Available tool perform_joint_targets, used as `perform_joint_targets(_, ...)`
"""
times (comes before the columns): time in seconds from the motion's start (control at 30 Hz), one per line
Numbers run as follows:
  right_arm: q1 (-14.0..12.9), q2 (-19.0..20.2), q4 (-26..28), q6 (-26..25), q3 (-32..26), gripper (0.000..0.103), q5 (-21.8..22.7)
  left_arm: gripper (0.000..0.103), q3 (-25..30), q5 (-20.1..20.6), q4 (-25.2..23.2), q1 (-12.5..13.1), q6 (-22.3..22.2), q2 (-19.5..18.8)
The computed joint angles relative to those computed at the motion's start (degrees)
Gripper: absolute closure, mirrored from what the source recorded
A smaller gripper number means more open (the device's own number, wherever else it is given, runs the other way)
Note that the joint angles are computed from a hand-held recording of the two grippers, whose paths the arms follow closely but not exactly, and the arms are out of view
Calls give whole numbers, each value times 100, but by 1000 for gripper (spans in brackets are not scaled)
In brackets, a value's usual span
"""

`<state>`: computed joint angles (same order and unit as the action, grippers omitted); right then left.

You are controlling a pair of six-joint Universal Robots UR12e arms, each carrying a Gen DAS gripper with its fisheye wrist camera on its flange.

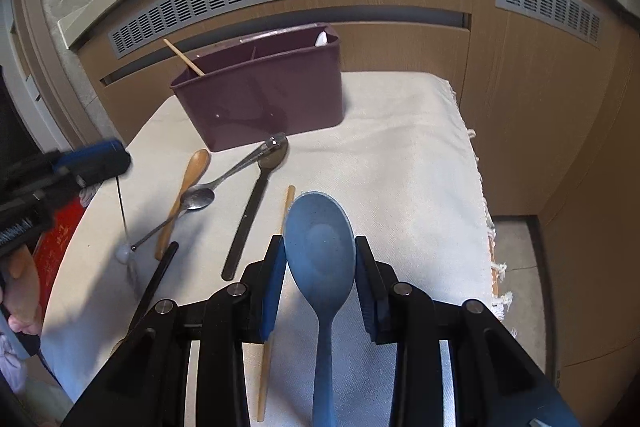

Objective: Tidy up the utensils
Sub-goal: 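Grasp the metal shovel scoop with the left gripper while the right gripper lifts the blue spoon, then lower the blue spoon and shovel scoop into the caddy and open both grippers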

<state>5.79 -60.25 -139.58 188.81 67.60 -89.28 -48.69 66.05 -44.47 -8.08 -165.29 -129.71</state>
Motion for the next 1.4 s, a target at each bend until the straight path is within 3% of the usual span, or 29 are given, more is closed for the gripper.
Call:
perform_joint_targets(0.07,23,7,-12,-110,-46,72,-8,79,-99,3,409,8,-218,67)
perform_joint_targets(0.13,41,17,-24,-211,-106,72,5,79,-5,-25,527,9,-338,21)
perform_joint_targets(0.3,87,35,-160,-417,-209,72,-91,79,249,-125,504,68,-551,-62)
perform_joint_targets(0.53,97,80,-236,-614,-384,75,-72,79,191,-248,718,93,-697,36)
perform_joint_targets(0.57,92,93,-291,-668,-435,78,-54,79,288,-297,742,94,-730,3)
perform_joint_targets(0.6,85,113,-309,-729,-509,93,-38,79,431,-347,773,95,-762,-46)
perform_joint_targets(0.83,-35,391,-768,-1096,-1398,98,212,79,1973,-395,897,82,-1168,-711)
perform_joint_targets(0.97,-118,560,-454,-962,-1782,98,402,79,2539,-396,634,105,-1326,-996)
perform_joint_targets(1.17,-104,710,462,-586,-1694,94,374,79,2008,-364,554,135,-1318,-809)
perform_joint_targets(1.3,-100,786,1057,91,-1503,74,497,79,1408,-253,709,149,-1213,-560)
perform_joint_targets(1.4,-130,842,1273,635,-1363,71,745,79,1110,-336,732,195,-1284,-437)
